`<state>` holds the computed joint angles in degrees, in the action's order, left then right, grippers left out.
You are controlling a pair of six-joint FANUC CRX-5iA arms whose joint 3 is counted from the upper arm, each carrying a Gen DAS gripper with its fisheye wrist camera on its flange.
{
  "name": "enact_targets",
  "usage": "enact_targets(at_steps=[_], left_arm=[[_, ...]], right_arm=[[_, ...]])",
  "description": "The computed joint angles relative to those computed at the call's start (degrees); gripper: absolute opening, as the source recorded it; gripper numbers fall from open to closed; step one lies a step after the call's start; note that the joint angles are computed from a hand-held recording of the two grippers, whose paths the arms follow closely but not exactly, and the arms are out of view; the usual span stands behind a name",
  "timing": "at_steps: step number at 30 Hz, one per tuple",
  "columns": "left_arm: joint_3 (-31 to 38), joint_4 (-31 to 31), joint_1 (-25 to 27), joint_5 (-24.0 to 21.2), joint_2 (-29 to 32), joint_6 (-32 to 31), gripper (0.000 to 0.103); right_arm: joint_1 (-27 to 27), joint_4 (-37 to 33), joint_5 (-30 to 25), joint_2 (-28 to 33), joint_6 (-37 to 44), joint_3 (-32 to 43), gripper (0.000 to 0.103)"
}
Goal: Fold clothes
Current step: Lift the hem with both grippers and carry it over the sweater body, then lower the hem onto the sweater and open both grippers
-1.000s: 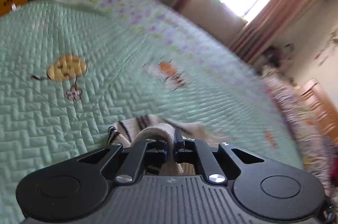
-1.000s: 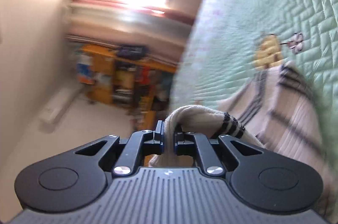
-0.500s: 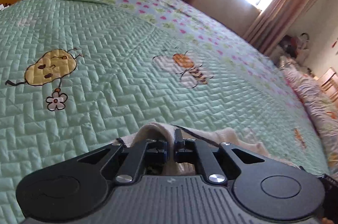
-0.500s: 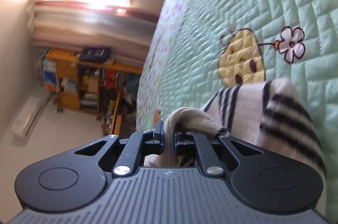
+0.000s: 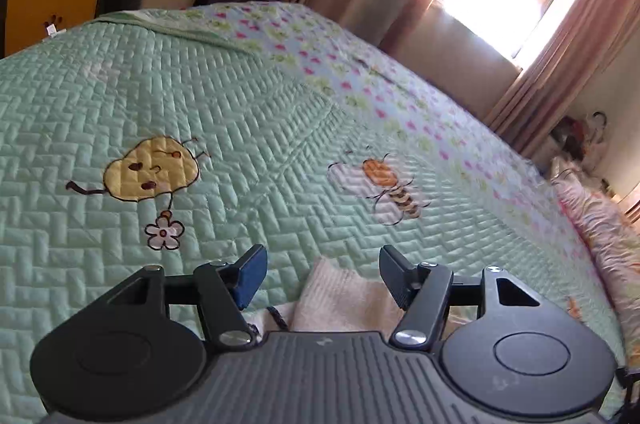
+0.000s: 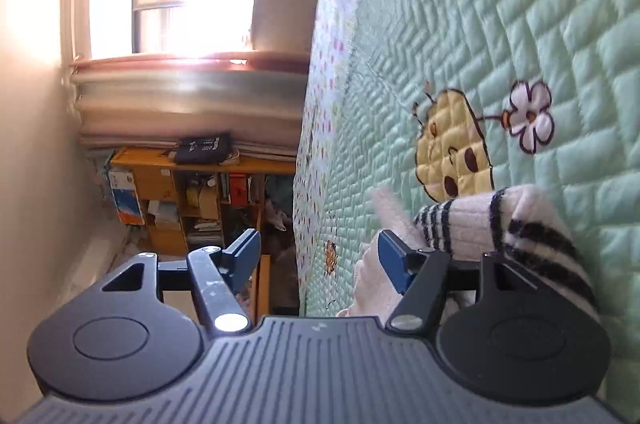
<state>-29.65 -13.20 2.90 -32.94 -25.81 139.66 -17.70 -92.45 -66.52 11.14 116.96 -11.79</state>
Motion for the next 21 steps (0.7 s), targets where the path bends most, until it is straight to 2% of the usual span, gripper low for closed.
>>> enact_targets(at_steps=[2,3,5,6,7,8,9,10,11,12,13,14,15,16,17,21], left_arm=[[-2.67,7.76,0.14,1.06,-1.83,-9.92,0.070],[-3.69,10.47,-0.56,1.10,-2.35,-13.60,0.077],[-3.24,8.01,-4.52,-2.06,-2.07,-13.41,0.084],[-2.05,3.70,-7.57,-4.83,-1.12,-10.32,0.085],[0.01,-1.99,-11.32,-9.38,1.12,-5.98,0.085],[1.27,-5.10,-13.74,-14.01,3.62,-3.88,0.086],[1.08,-7.57,-15.36,-15.68,4.12,-0.80,0.094],[-0.68,-8.85,-16.00,-14.83,2.68,1.39,0.096],[-2.72,-7.12,-14.81,-13.49,0.05,0.84,0.094],[-5.05,-3.31,-12.38,-11.93,-3.30,-1.66,0.086],[-7.50,0.20,-10.16,-10.47,-7.06,-4.07,0.084],[-10.05,3.90,-7.85,-9.15,-11.11,-6.77,0.084],[-10.90,4.61,-7.08,-9.25,-13.85,-7.07,0.084],[-10.52,2.82,-7.44,-10.55,-15.70,-5.49,0.085],[-10.42,2.00,-7.13,-11.72,-17.37,-5.16,0.087],[-13.02,10.71,0.46,-13.55,-20.12,-14.57,0.089]], right_arm=[[-0.05,0.85,-1.49,-2.09,2.26,-0.87,0.068],[-0.28,0.96,-3.22,-3.37,3.32,-1.57,0.068],[-1.09,1.89,-8.96,-4.61,5.56,-2.63,0.068],[-0.93,3.15,-10.63,-5.57,6.11,-3.21,0.067],[0.04,6.99,-9.31,-7.41,5.95,-3.69,0.067],[2.75,13.80,-4.99,-9.70,4.19,-4.03,0.061],[4.83,19.02,-0.79,-10.50,3.44,-4.75,0.008],[4.91,21.23,0.41,-11.18,1.54,-5.17,0.000],[2.99,20.47,-0.99,-10.67,2.27,-5.61,0.000],[1.26,20.18,-2.16,-10.30,2.57,-5.96,0.007],[-0.25,19.76,-3.99,-10.71,3.64,-5.87,0.014],[-2.02,19.21,-5.96,-11.57,5.66,-6.01,0.034],[-3.66,18.85,-7.91,-12.05,6.94,-5.95,0.057],[-5.18,18.56,-9.63,-12.54,8.03,-5.90,0.066],[-6.44,18.68,-10.61,-12.94,8.79,-5.81,0.073],[-7.48,17.60,-15.08,-9.54,8.19,-3.68,0.073]])
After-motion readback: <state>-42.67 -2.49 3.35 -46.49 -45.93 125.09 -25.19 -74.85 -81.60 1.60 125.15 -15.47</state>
